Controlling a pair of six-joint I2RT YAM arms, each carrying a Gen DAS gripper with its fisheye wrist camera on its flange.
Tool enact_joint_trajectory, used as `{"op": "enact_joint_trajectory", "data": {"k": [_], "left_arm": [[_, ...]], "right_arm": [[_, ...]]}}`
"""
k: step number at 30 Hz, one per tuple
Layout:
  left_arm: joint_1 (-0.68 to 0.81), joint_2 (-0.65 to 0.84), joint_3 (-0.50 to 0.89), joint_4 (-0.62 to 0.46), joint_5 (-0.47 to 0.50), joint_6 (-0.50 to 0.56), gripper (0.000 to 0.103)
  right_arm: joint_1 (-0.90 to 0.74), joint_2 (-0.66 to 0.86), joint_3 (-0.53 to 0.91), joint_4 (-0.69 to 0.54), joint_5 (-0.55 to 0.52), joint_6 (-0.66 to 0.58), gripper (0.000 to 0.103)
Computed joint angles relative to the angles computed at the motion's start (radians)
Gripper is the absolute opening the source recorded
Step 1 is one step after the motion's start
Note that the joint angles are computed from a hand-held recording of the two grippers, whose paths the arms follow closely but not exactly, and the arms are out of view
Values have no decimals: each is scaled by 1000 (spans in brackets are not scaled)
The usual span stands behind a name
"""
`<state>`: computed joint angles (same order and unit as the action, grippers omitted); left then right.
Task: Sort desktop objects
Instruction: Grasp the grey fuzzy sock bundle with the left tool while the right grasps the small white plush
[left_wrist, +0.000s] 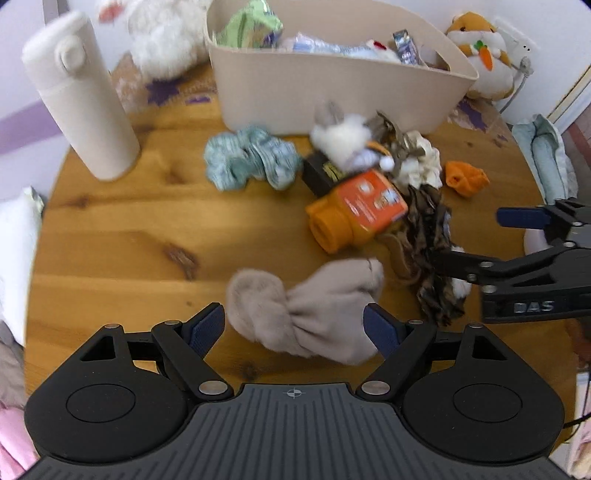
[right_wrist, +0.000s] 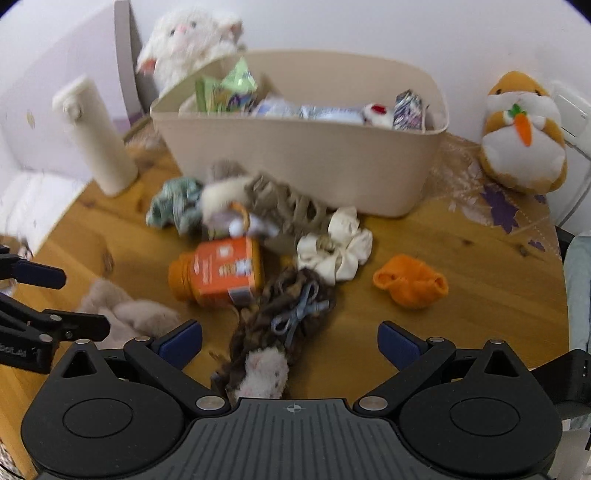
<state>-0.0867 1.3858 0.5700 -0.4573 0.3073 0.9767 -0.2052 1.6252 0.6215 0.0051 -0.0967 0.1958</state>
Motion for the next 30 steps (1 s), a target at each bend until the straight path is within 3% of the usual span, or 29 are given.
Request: {"op": "enact_joint_trajectory", "data": {"k": [4, 11, 14, 16, 21, 30], "left_arm": [[-28, 64, -3, 18, -23, -29, 84], [-122, 132, -55, 181, -97, -124, 84], [-148, 141, -82, 246, -120, -134, 84], [-148, 137, -93, 264, -119, -123, 83], [-140, 133, -111, 296, -102, -104, 74], [-102, 82, -144, 309, -56, -73, 50]], "right_arm": [[13, 74, 32, -8, 25, 18, 95], [1, 154, 53, 0, -10, 77, 87], [-11, 149, 31, 29, -41, 109, 80], [-24, 138, 12, 52, -73, 124, 66], [-42, 124, -11, 60, -118, 149, 37], [-59, 103, -78, 135, -128, 185, 29]]}}
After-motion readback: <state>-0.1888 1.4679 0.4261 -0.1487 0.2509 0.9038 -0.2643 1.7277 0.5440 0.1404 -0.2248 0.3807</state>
